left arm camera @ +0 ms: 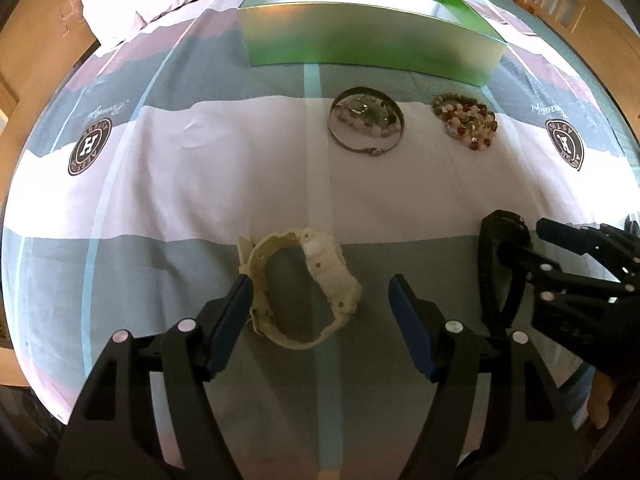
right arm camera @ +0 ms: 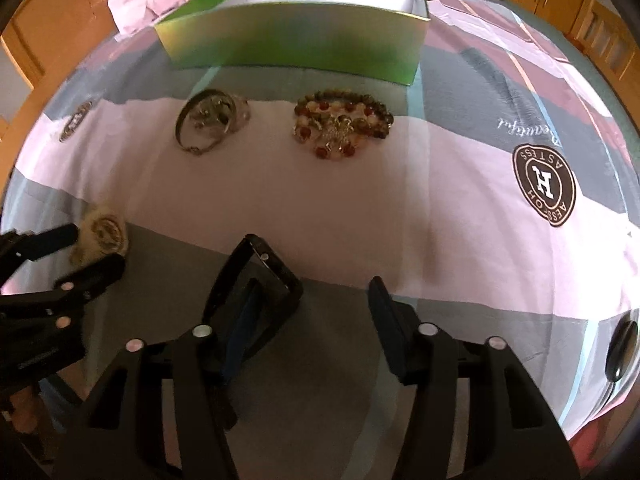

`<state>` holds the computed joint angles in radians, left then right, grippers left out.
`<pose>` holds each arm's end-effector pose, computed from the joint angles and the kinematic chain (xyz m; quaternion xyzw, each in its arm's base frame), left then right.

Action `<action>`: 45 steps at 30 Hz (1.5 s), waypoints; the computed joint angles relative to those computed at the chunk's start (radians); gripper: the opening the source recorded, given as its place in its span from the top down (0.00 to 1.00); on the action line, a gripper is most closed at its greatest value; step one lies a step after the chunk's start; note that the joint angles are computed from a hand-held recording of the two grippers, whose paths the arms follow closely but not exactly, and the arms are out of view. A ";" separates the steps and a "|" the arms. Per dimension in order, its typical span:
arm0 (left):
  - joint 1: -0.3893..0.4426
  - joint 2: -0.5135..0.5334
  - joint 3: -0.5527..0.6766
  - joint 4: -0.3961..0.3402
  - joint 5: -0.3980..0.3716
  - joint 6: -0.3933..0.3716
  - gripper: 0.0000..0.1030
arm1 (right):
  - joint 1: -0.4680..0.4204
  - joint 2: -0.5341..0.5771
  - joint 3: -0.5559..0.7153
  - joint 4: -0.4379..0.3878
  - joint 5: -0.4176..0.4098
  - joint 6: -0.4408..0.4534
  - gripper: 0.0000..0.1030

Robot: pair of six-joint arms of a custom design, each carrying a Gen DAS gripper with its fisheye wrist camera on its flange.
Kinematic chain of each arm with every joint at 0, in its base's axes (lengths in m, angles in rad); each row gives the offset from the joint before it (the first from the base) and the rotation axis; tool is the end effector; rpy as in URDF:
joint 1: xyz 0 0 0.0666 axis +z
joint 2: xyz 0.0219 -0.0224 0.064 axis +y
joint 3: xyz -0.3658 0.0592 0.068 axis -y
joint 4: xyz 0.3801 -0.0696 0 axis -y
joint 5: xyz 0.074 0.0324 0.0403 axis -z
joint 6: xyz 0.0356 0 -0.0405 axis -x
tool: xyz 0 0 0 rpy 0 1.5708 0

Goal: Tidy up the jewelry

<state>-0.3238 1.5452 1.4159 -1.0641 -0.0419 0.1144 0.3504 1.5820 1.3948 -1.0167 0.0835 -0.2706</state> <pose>0.4721 -0.1573 0.3471 0.0987 0.9771 -0.0207 0.1875 0.4769 0.1707 0.3226 -0.0316 0.9819 0.0166 0.1861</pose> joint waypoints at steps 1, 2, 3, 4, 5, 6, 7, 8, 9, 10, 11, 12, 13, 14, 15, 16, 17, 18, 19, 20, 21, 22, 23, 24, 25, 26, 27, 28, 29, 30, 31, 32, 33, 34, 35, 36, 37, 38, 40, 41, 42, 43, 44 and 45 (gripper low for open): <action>-0.001 0.000 -0.001 0.003 -0.003 -0.001 0.32 | 0.003 0.005 0.002 0.001 0.009 0.001 0.51; -0.001 0.000 -0.002 0.008 -0.005 -0.001 0.31 | 0.007 0.008 0.002 0.005 0.021 0.005 0.51; 0.000 0.000 -0.004 0.014 -0.002 0.000 0.30 | 0.010 0.010 0.002 0.009 0.029 0.009 0.51; 0.000 0.000 -0.006 0.019 -0.002 0.000 0.30 | 0.013 0.010 0.003 0.011 0.034 0.012 0.51; 0.000 0.000 -0.008 0.024 -0.006 -0.001 0.30 | 0.014 0.012 0.004 0.013 0.036 0.015 0.52; -0.003 0.001 -0.009 0.027 -0.016 -0.002 0.30 | 0.014 0.014 0.004 0.015 0.037 0.017 0.53; -0.007 0.001 -0.010 0.028 -0.024 -0.003 0.30 | 0.013 0.014 0.004 0.018 0.034 0.020 0.56; -0.014 0.000 -0.013 0.035 -0.046 -0.009 0.35 | 0.014 0.013 0.002 0.022 0.031 0.023 0.62; -0.025 -0.003 -0.019 0.045 -0.091 -0.016 0.48 | 0.016 0.011 0.000 0.028 0.034 0.029 0.74; -0.030 -0.003 -0.022 0.051 -0.118 -0.024 0.54 | 0.019 0.009 -0.002 0.031 0.035 0.032 0.82; -0.021 0.000 -0.018 0.043 -0.063 -0.031 0.78 | 0.023 0.007 -0.003 0.030 0.041 0.032 0.87; -0.014 0.005 -0.012 0.029 -0.033 -0.019 0.83 | 0.026 0.007 -0.003 0.032 0.049 0.035 0.87; -0.013 0.005 -0.013 0.029 -0.034 -0.009 0.83 | 0.028 0.006 -0.005 0.034 0.052 0.037 0.87; -0.019 0.003 -0.015 0.035 -0.053 -0.016 0.83 | 0.028 0.003 -0.007 0.037 0.053 0.041 0.87; -0.024 0.002 -0.015 0.036 -0.064 -0.024 0.83 | 0.028 0.000 -0.010 0.037 0.052 0.041 0.87; -0.026 0.003 -0.014 0.036 -0.066 -0.024 0.83 | 0.027 -0.002 -0.011 0.037 0.048 0.041 0.88; -0.025 0.002 -0.013 0.034 -0.064 -0.023 0.83 | 0.025 -0.003 -0.013 0.037 0.044 0.039 0.88; -0.024 0.003 -0.009 0.032 -0.061 -0.022 0.83 | 0.024 -0.006 -0.015 0.035 0.042 0.034 0.88; -0.022 0.004 -0.006 0.031 -0.058 -0.022 0.83 | 0.021 -0.008 -0.016 0.035 0.038 0.030 0.88; -0.019 0.004 -0.006 0.031 -0.057 -0.020 0.83 | 0.018 -0.013 -0.019 0.033 0.036 0.026 0.88; -0.018 0.003 -0.004 0.030 -0.058 -0.016 0.83 | 0.015 -0.020 -0.021 0.033 0.035 0.022 0.88; -0.016 -0.003 -0.007 0.031 -0.058 -0.014 0.83 | 0.013 -0.028 -0.024 0.037 0.034 0.018 0.88; -0.016 -0.010 -0.007 0.033 -0.058 -0.008 0.83 | 0.009 -0.038 -0.026 0.043 0.032 0.014 0.88; -0.015 -0.021 -0.009 0.040 -0.054 -0.007 0.83 | 0.004 -0.051 -0.029 0.051 0.027 0.010 0.88; -0.015 -0.036 -0.015 0.048 -0.051 -0.006 0.83 | -0.001 -0.059 -0.029 0.055 0.025 0.009 0.88; -0.014 -0.046 -0.018 0.053 -0.050 -0.008 0.83 | -0.004 -0.062 -0.025 0.052 0.028 0.011 0.88; -0.013 -0.048 -0.013 0.054 -0.050 -0.013 0.83 | -0.007 -0.058 -0.016 0.040 0.038 0.016 0.88; -0.012 -0.046 -0.007 0.053 -0.049 -0.014 0.83 | -0.010 -0.055 -0.012 0.035 0.044 0.016 0.88; -0.011 -0.043 -0.002 0.051 -0.049 -0.012 0.83 | -0.013 -0.052 -0.010 0.031 0.044 0.015 0.88; -0.009 -0.039 0.003 0.048 -0.047 -0.011 0.83 | -0.018 -0.048 -0.007 0.026 0.035 0.012 0.88; -0.006 -0.036 0.011 0.042 -0.038 -0.010 0.83 | -0.021 -0.050 -0.005 0.023 0.028 0.011 0.88; -0.002 -0.034 0.020 0.037 -0.026 -0.010 0.83 | -0.024 -0.051 -0.001 0.024 0.021 0.010 0.88; 0.003 -0.032 0.036 0.035 -0.010 -0.012 0.83 | -0.029 -0.055 0.007 0.029 0.016 0.014 0.88; 0.008 -0.028 0.058 0.035 0.000 -0.016 0.83 | -0.034 -0.059 0.018 0.032 0.016 0.017 0.88; 0.009 -0.021 0.082 0.033 0.000 -0.020 0.83 | -0.040 -0.059 0.035 0.036 0.018 0.020 0.88; 0.012 -0.012 0.112 0.032 0.000 -0.028 0.83 | -0.048 -0.055 0.066 0.041 0.023 0.026 0.88; 0.015 0.005 0.160 0.031 0.002 -0.038 0.83 | -0.056 -0.051 0.093 0.044 0.024 0.030 0.88; 0.017 0.017 0.194 0.031 0.004 -0.045 0.83 | -0.065 -0.044 0.124 0.046 0.024 0.034 0.88; 0.022 0.052 0.285 0.033 0.009 -0.058 0.83 | -0.090 -0.020 0.216 0.058 0.022 0.039 0.88; 0.024 0.082 0.352 0.036 0.008 -0.072 0.83 | -0.097 -0.010 0.248 0.066 0.023 0.041 0.88; 0.026 0.107 0.406 0.037 0.011 -0.082 0.83 | -0.107 0.013 0.304 0.080 0.032 0.045 0.88; 0.030 0.138 0.467 0.036 0.017 -0.086 0.83 | -0.115 0.032 0.346 0.087 0.042 0.048 0.88; 0.036 0.185 0.555 0.024 0.029 -0.085 0.83 | -0.122 0.056 0.392 0.089 0.048 0.047 0.88; 0.041 0.228 0.630 0.005 0.039 -0.079 0.83 | -0.132 0.095 0.461 0.081 0.047 0.040 0.88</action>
